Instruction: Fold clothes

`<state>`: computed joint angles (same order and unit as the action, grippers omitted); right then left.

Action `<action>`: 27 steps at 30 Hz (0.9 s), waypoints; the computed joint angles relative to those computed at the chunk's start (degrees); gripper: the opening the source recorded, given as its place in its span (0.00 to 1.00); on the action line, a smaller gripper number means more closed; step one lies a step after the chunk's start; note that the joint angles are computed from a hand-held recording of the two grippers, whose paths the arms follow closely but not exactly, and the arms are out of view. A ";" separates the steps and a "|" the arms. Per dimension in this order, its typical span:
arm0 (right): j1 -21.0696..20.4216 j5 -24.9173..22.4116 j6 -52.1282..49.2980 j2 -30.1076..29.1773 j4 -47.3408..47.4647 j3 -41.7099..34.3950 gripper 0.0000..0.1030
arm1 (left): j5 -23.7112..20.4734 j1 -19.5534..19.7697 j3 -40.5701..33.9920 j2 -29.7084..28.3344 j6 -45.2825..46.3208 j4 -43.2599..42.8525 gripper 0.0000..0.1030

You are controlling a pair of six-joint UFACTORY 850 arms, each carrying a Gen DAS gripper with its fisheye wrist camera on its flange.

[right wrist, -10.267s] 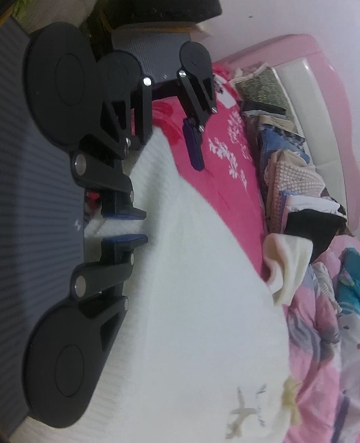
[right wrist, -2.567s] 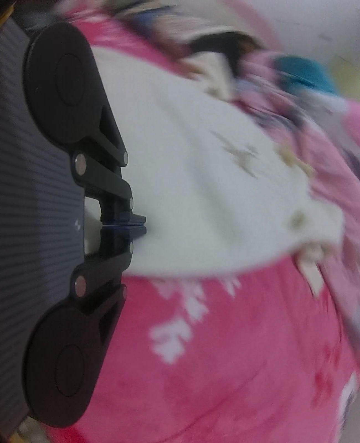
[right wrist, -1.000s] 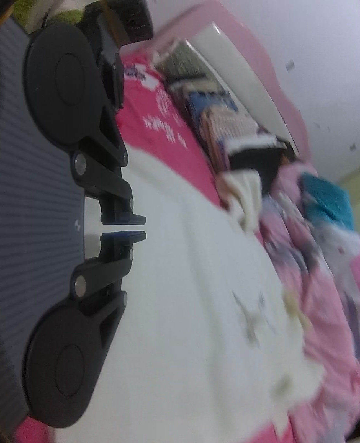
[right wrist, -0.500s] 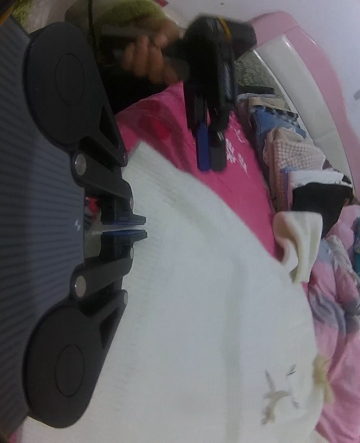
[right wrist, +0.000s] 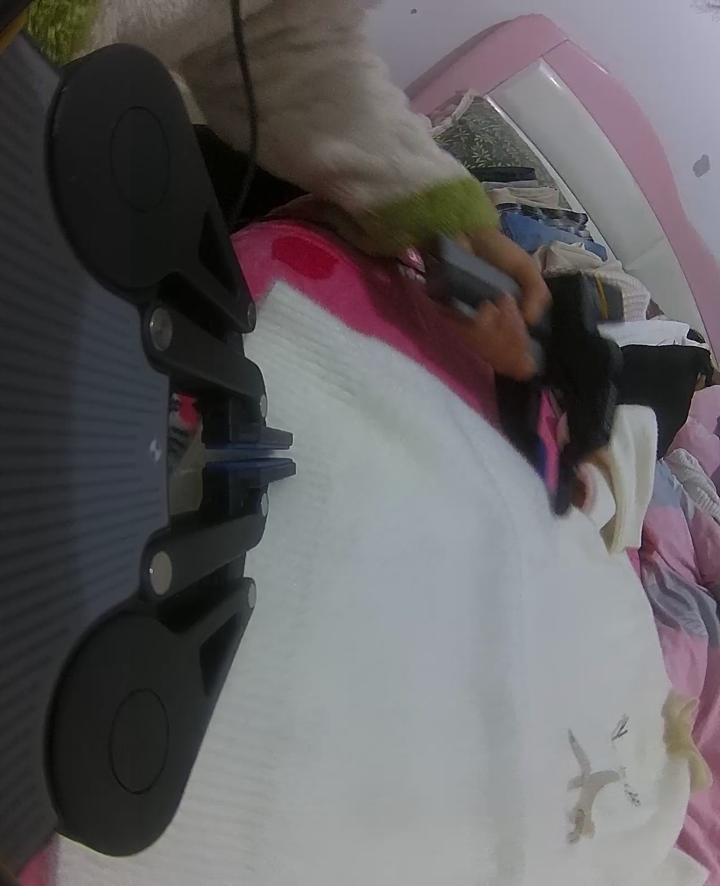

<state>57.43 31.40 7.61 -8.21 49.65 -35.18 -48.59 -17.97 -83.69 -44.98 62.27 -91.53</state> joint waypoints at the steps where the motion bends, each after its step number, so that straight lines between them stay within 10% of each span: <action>1: -0.05 0.19 1.09 0.06 -0.71 0.22 0.02 | 0.07 -0.34 -2.34 -1.50 -2.72 1.32 0.13; 12: -1.46 1.62 13.47 0.66 -9.76 2.28 0.01 | 7.63 -2.19 -0.64 -0.34 8.15 -4.91 0.13; 17: -1.16 2.02 11.54 0.50 -8.75 2.18 0.01 | 13.13 -1.97 6.94 7.22 14.05 -7.76 0.32; 27: 0.45 5.96 12.42 -0.31 -7.99 3.04 0.01 | 16.90 -5.34 36.37 33.54 36.86 -10.93 0.31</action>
<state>57.88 37.36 20.03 -8.52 41.67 -32.14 -31.68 -23.30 -47.32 -11.43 99.13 -102.46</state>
